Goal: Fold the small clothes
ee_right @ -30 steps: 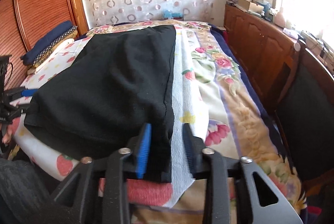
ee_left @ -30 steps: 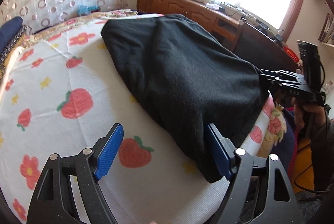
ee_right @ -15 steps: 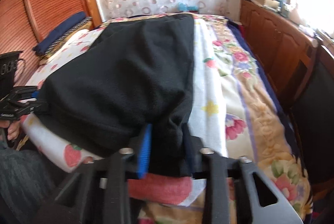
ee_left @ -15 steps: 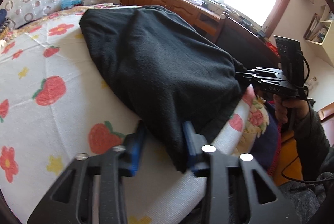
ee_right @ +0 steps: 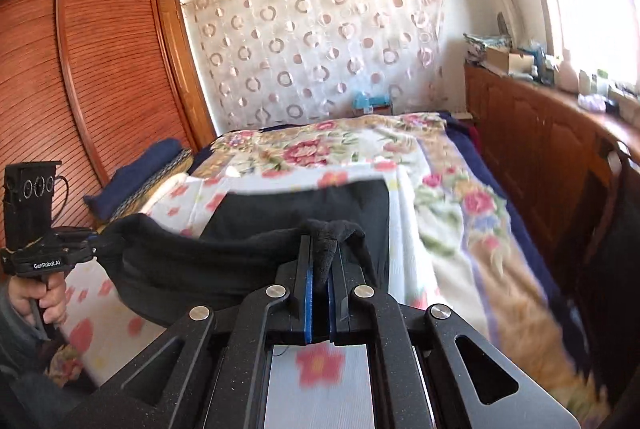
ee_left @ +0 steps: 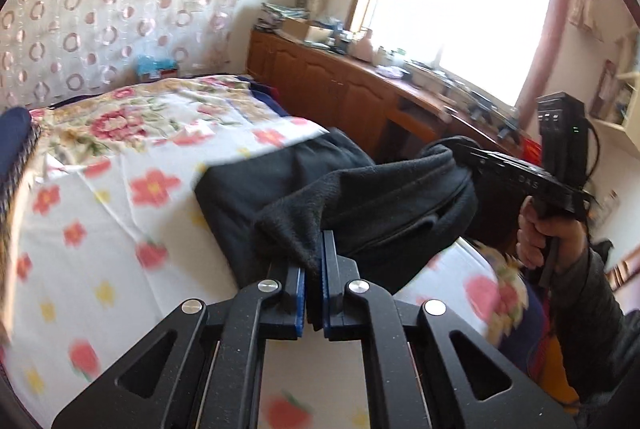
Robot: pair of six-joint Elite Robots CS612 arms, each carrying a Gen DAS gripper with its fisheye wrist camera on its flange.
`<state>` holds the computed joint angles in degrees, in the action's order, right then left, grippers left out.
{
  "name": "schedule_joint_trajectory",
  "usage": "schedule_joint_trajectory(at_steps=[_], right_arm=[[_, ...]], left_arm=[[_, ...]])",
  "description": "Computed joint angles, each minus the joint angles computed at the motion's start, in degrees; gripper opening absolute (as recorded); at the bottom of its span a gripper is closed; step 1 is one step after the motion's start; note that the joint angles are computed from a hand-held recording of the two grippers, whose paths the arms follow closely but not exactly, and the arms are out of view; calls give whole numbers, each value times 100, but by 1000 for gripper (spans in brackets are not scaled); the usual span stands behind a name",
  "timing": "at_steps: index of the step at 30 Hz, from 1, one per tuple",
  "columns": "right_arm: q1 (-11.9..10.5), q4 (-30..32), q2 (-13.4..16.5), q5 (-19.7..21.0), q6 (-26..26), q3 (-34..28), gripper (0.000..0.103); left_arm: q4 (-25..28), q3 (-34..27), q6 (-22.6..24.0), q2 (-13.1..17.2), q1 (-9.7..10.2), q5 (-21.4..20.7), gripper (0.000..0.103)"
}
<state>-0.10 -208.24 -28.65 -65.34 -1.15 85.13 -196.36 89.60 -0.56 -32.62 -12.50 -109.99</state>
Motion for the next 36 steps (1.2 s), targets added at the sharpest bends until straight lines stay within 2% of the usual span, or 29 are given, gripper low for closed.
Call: schedule_joint_trajectory(at_steps=[6, 10, 13, 14, 15, 16, 18, 19, 20, 21, 24, 27, 30, 32, 36], right_arm=[[163, 1254, 345, -384, -140, -1231, 5], [245, 1956, 593, -520, -133, -1920, 5], [297, 2140, 577, -668, -96, -2036, 5], [298, 2198, 591, -665, -60, -2093, 5], [307, 2283, 605, -647, -18, -2159, 10], [313, 2322, 604, -684, 17, -2181, 14], [340, 2290, 555, -860, 1, -2115, 19], [345, 2240, 533, -875, -5, -2071, 21], [324, 2112, 480, -780, -40, -1953, 24], [315, 2071, 469, -725, -102, -1915, 31], [313, 1829, 358, -781, -277, -1626, 46], [302, 1786, 243, -596, -693, -1345, 53], [371, 2102, 214, -663, -1142, -1323, 54], [420, 2386, 250, -743, -1337, -1436, 54], [475, 2794, 401, -886, -1274, -1878, 54]], left_arm=[[1117, -1201, -272, 458, 134, 258, 7], [1418, -1540, -301, 623, 165, 320, 7], [1625, -1726, -269, 726, 193, 238, 10], [1663, -1780, -230, 753, 210, 170, 13], [1684, -1822, -216, 762, 216, 146, 23], [1568, -1775, -203, 742, 221, 149, 35], [1206, -1603, -142, 650, 219, 281, 45], [1008, -1497, -123, 598, 222, 285, 54], [865, -1424, -95, 565, 241, 228, 62], [848, -1397, -42, 551, 256, 196, 72], [1043, -1268, 108, 500, 277, 217, 73], [1422, -1390, 191, 607, 293, 132, 73], [1799, -1624, 219, 749, 258, 275, 73], [2046, -1888, 85, 876, 265, 178, 73], [2165, -2219, 50, 1011, 221, 374, 73]])
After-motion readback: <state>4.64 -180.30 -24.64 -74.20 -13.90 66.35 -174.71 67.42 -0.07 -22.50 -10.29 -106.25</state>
